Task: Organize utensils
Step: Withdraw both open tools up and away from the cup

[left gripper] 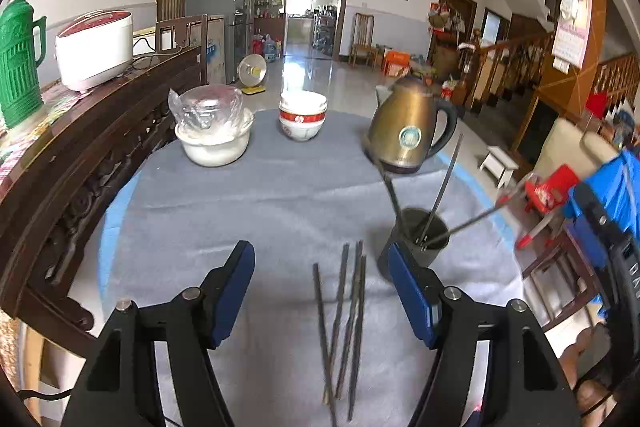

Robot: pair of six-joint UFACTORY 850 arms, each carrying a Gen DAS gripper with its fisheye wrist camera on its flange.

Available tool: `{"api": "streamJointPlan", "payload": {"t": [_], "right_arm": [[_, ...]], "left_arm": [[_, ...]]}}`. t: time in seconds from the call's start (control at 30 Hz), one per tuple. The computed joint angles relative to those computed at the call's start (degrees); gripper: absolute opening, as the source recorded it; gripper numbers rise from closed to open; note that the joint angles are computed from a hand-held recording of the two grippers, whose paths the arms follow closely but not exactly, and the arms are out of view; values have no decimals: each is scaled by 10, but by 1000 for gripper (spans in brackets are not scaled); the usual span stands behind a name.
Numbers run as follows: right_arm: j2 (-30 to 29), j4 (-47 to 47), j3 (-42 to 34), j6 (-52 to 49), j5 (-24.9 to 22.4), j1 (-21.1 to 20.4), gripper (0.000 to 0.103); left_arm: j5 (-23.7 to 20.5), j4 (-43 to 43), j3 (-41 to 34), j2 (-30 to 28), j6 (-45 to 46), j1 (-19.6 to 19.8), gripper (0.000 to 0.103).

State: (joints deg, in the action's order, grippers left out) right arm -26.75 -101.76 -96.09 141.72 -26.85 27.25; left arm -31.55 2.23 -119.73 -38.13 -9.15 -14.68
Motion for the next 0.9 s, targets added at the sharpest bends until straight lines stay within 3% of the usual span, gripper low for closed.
{"api": "streamJointPlan", "payload": {"t": [0.3,0.5,0.9], "right_arm": [[22,73,18,-79,-7,21,70],[42,100,34,-123,-7,31,70],[73,99,59,-142,-8,48,70]], "left_arm": [[32,118,105,68,-58,-11,71],[60,276,165,106,-185,-21,71],[83,443,242,165,-335,-23,72]]}}
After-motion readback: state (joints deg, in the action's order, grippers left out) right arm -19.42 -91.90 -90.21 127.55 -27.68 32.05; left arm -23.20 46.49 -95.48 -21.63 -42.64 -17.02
